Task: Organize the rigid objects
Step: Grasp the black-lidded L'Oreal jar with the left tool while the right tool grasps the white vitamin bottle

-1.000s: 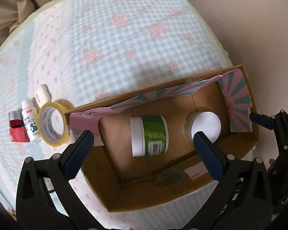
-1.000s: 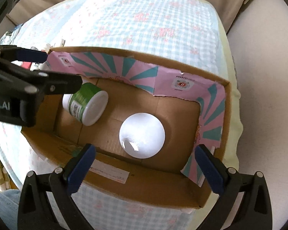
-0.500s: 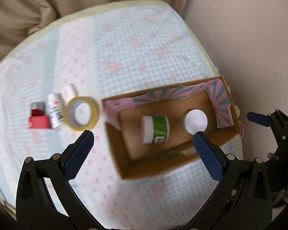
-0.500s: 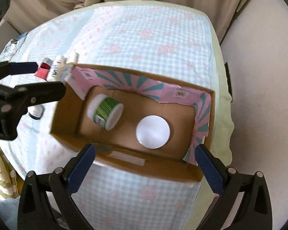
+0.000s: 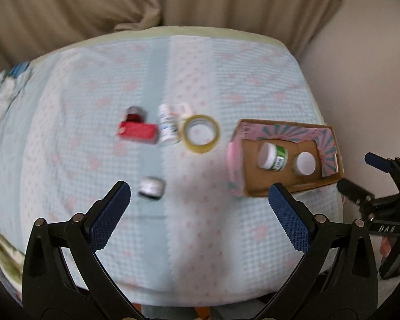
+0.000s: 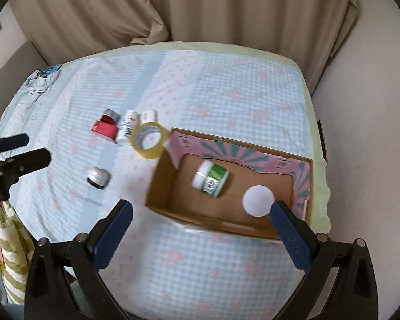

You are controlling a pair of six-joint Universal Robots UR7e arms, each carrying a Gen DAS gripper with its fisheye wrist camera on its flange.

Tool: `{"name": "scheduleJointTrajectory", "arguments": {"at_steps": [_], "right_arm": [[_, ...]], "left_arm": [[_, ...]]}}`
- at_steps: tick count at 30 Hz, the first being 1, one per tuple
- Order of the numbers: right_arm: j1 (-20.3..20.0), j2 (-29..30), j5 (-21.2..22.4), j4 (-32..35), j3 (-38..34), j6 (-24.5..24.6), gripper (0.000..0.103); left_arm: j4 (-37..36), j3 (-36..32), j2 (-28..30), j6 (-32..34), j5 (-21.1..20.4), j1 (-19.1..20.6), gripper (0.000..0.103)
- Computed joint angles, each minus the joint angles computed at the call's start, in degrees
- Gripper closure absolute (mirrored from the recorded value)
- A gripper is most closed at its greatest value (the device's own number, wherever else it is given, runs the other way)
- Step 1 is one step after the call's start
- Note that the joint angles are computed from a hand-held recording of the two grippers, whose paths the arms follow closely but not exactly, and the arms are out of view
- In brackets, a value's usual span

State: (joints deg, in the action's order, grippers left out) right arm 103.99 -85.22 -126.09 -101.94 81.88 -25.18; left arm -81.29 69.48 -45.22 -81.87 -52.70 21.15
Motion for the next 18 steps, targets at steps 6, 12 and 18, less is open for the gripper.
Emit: {"name": "scheduleJointTrajectory", "arguments": {"at_steps": [6,12,18], "right_arm": [[4.79,-0.04,-0.48,0.21,2.26,6.55,0.000],[8.53,2.30,0.17,-0.38,2.88,13.97,0.000],[10.71,6.96,0.71,-0.91,2.15,20.38,0.000]], "left_arm": [[1.80,9.46,-9.78,-2.87,-1.45,-1.69,0.000],[-0.58,16.65,-17.00,-0.23,-2.29,-1.72,0.000],[-5.44,22.72,-21.81,3.87,-5.21,0.44,0.000]]}}
